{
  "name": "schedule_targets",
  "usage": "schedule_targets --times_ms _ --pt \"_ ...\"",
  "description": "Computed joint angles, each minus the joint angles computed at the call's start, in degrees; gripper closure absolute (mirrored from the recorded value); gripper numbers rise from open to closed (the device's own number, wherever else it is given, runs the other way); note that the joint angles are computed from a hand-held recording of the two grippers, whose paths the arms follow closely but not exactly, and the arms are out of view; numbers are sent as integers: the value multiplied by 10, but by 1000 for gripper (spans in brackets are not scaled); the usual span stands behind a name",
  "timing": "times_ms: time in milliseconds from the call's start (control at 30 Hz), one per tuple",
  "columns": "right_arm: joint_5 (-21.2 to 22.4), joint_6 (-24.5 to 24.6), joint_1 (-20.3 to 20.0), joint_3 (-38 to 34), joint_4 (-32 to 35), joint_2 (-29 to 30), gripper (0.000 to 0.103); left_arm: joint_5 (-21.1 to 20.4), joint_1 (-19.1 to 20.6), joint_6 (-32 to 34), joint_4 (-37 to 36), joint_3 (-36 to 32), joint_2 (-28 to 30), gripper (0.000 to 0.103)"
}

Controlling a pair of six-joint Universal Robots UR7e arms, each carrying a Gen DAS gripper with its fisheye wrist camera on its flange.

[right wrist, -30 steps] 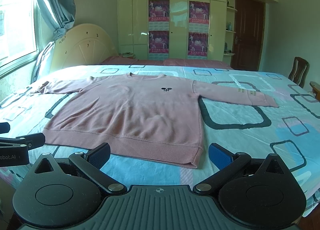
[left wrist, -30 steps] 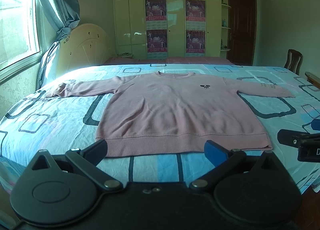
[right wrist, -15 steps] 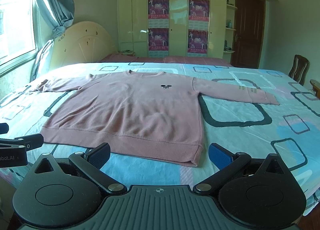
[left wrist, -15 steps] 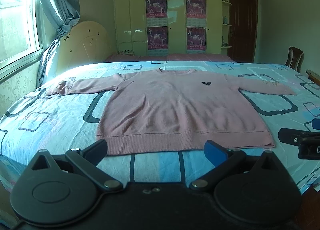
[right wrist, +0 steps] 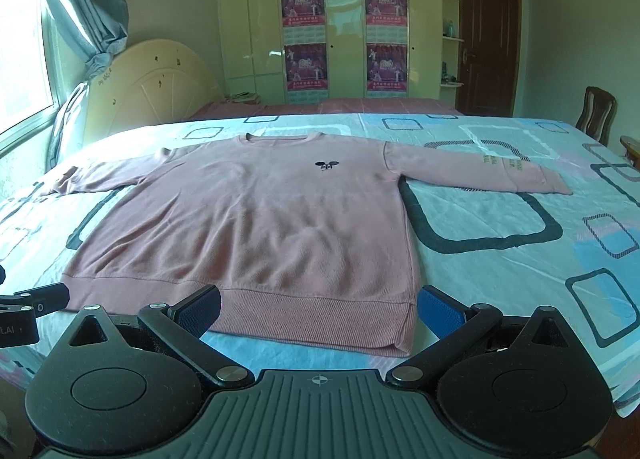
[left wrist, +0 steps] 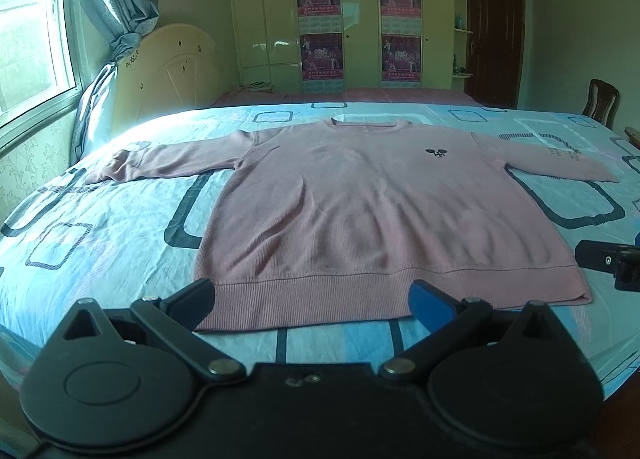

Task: Fold small clothes
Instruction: 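Grasp the pink sweatshirt's sleeve cuff with the right tool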

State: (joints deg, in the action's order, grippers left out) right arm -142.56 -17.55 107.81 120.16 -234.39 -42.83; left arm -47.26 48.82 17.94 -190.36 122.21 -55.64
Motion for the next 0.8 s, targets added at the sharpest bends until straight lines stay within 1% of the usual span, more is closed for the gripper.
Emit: schedule_targets --times_ms 67,167,200,333,367,433,533,633,700,733,800 --pt "5 -3 -15 -18 13 -1 0 -12 14 7 7 -27 17 1" --pt "15 -13 -36 -48 29 -1 0 -9 29 41 -14 -75 63 1" --pt "15 -16 -42 -59 36 -1 0 -14 35 47 -6 -96 76 1" --pt "11 -34 -63 -114 57 -2 0 -62 57 52 45 -173 108 1" --pt "9 -36 -67 -125 63 -4 0 -70 59 55 57 -192 116 1" --pt "9 -31 -75 -144 76 -10 0 -103 67 56 92 -231 127 1" --pt "5 -32 -91 -166 86 -19 0 -119 72 57 135 -283 154 1" --pt "6 -43 -112 -170 84 -37 0 -121 73 47 169 -330 186 1" --pt "16 -42 -133 -160 79 -57 0 -123 73 49 162 -353 209 1" --pt "26 -28 -149 -152 83 -74 0 -122 71 50 160 -363 220 1" --pt "60 2 -184 -130 84 -109 0 -124 70 48 171 -383 240 1"
